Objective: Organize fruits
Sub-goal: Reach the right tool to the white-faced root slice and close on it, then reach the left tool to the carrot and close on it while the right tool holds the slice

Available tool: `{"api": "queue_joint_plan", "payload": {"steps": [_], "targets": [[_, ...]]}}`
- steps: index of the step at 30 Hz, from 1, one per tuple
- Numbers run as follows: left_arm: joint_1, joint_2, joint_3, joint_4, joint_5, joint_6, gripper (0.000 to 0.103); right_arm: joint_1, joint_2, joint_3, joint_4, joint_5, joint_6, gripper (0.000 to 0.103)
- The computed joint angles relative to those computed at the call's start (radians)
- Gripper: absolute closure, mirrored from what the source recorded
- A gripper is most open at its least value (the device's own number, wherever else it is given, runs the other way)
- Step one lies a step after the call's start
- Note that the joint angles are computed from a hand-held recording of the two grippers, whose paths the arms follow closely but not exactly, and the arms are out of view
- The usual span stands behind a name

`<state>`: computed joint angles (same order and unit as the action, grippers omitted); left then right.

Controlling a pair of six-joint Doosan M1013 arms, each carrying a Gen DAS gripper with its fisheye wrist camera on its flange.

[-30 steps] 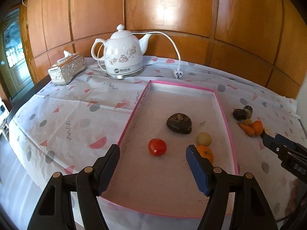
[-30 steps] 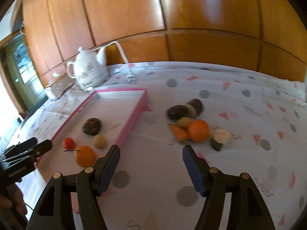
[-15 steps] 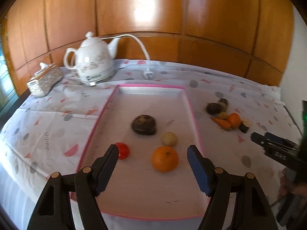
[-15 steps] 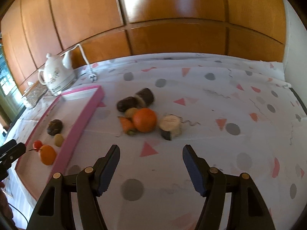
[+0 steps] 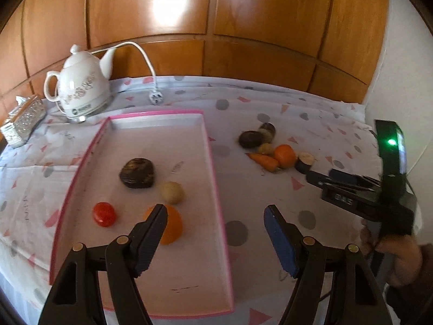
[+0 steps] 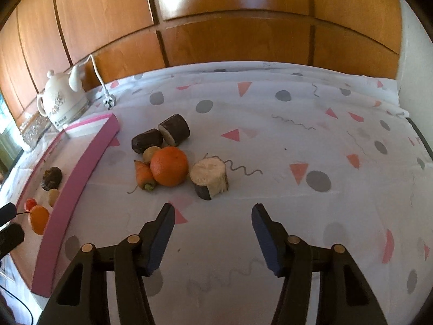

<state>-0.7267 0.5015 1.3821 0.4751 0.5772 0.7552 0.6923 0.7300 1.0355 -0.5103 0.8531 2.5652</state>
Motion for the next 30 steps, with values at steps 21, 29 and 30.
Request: {"api": "queue_joint_plan", "payload": {"steps": [21, 29, 30], "targets": [[0.017, 0.106, -0.18, -0.291, 0.09, 0.225, 0.063, -0.029, 0.016, -0.004, -0.057, 0.067, 0.08, 0.069], [0.023, 0.173, -0.281, -0.369, 0.166, 0.254, 0.076, -0.034, 0.005, 0.025, -0.059, 0.013, 0.114, 0.069], [0.024, 0.183, -0.295, -0.381, 0.179, 0.256, 0.077, -0.035, 0.002, 0.031, -0.058, 0.007, 0.118, 0.069]]}}
